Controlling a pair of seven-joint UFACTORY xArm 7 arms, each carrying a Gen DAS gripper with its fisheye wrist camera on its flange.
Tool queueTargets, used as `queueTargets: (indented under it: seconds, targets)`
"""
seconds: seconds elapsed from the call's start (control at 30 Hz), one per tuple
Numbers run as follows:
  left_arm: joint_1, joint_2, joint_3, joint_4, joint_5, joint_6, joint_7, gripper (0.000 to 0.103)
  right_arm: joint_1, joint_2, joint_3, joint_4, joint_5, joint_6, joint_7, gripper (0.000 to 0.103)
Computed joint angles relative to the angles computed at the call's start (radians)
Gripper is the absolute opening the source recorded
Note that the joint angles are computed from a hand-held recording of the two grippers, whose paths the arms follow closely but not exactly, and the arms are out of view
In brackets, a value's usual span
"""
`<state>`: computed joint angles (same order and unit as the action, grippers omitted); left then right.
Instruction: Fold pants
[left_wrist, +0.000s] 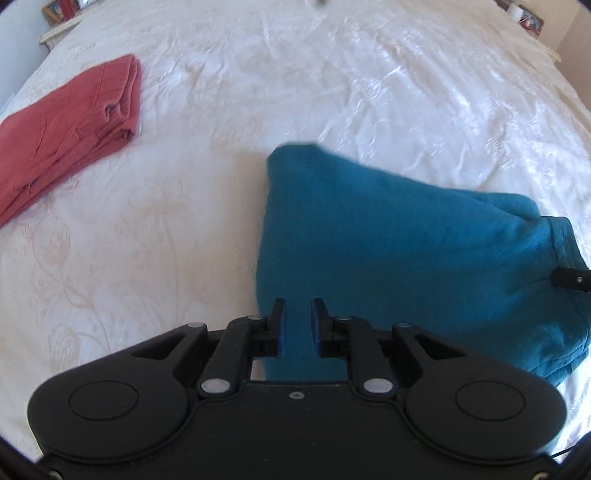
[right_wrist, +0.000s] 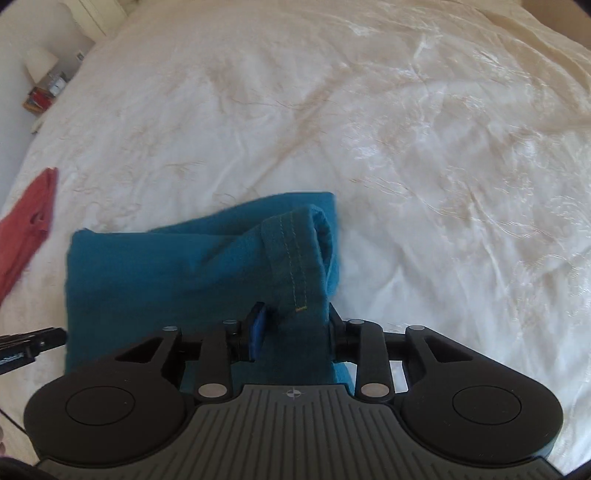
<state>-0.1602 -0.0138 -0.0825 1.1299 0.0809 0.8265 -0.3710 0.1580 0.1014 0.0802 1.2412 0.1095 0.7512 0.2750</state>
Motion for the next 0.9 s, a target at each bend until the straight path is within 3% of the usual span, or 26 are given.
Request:
queueTargets:
  seconds: [0.03,0.17,0.27,0.4,0.47,0.53,0.63,0.73,0.9]
  targets:
    - [0.002,-0.003,0.002,-0.009,-0.010,0.010,-0.004,0.024,-0.037,-0.007,0.030,-0.016,-0.008,-0.005,0.007,0.031]
    - [0.007,-0.070,0.003,-0.065,-0.024,0.023,-0.016,0.026,-0.016,-0.083,-0.007,-0.095,0.044,-0.054,-0.019,0.033]
    - [0.003,-0.135,-0.013,-0.092,-0.002,0.022,-0.041,0.039,-0.001,-0.153,0.007,-0.150,-0.025,-0.123,0.014,0.033]
    - [-0.016,-0.189,-0.035,-0.114,0.005,-0.006,-0.032,0.048,0.024,-0.208,0.033,-0.199,-0.103,-0.221,0.035,0.033]
    - [-0.031,-0.197,-0.046,-0.122,0.004,-0.012,-0.010,0.053,0.048,-0.227,0.029,-0.226,-0.055,-0.269,-0.023,0.033]
    - [-0.042,-0.197,-0.057,-0.131,0.009,-0.008,0.000,0.053,0.075,-0.232,0.016,-0.233,0.032,-0.268,-0.111,0.033]
    - [-0.060,-0.189,-0.062,-0.150,-0.015,0.016,0.008,0.053,0.077,-0.226,0.030,-0.242,0.010,-0.228,-0.112,0.033]
    - [-0.071,-0.181,-0.063,-0.172,-0.036,0.054,0.006,0.054,0.047,-0.236,0.057,-0.266,-0.155,-0.164,0.024,0.033]
    - [-0.075,-0.235,-0.059,-0.224,-0.060,0.059,-0.008,0.054,-0.005,-0.308,0.050,-0.319,-0.246,-0.078,0.245,0.033]
